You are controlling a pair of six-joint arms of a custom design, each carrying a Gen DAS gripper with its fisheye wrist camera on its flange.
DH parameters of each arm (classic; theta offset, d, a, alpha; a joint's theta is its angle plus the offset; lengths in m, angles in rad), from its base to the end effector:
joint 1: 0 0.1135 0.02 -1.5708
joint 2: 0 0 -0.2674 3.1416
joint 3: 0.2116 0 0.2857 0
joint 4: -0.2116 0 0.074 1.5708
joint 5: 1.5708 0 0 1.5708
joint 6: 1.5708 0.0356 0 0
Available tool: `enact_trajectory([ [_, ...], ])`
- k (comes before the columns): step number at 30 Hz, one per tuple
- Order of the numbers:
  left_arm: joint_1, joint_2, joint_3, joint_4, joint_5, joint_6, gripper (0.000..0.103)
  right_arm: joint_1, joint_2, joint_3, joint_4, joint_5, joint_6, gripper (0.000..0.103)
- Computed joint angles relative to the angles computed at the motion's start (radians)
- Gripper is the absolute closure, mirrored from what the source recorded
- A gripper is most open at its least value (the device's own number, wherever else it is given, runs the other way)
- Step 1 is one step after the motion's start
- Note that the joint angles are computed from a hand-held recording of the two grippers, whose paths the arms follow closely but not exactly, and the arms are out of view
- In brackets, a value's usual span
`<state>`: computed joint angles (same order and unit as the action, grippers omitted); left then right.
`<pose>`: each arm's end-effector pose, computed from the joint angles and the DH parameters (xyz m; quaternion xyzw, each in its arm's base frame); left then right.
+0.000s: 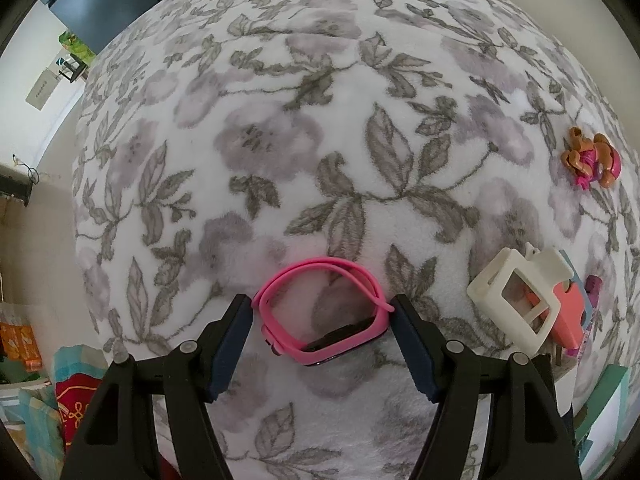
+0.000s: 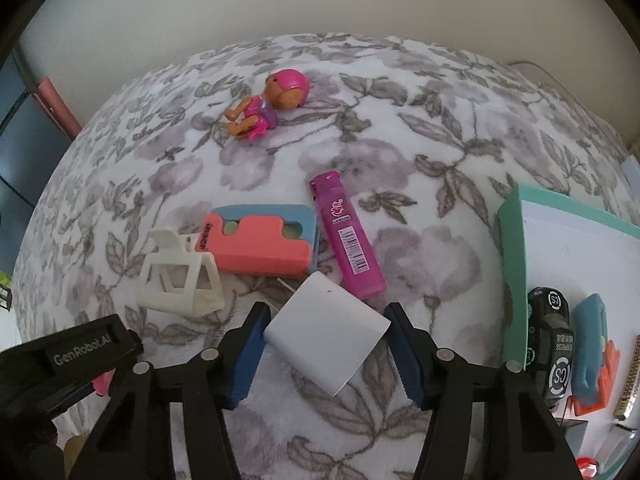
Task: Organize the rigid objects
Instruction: 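Grasp the white charger cube with the right tool, then carry the pink band and white charger into the tray and open both tools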
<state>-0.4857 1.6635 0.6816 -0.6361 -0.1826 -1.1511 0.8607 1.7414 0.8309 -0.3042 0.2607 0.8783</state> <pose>0.2194 -0.1085 0.0719 -0.3231 0.9417 0.0794 0.0505 0.2168 0.2381 0.0916 0.0316 0.9756 0.0516 0.2110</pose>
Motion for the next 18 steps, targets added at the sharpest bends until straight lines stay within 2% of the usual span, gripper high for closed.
enact_trajectory([
  [13, -0.055, -0.027, 0.052, -0.059, -0.023, -0.027, 0.031, -0.044, -0.091, -0.074, 0.007, -0.043, 0.064, 0.041],
  [18, -0.078, -0.068, 0.082, -0.105, -0.052, -0.036, 0.031, -0.049, -0.160, -0.095, -0.028, -0.017, 0.083, 0.041],
])
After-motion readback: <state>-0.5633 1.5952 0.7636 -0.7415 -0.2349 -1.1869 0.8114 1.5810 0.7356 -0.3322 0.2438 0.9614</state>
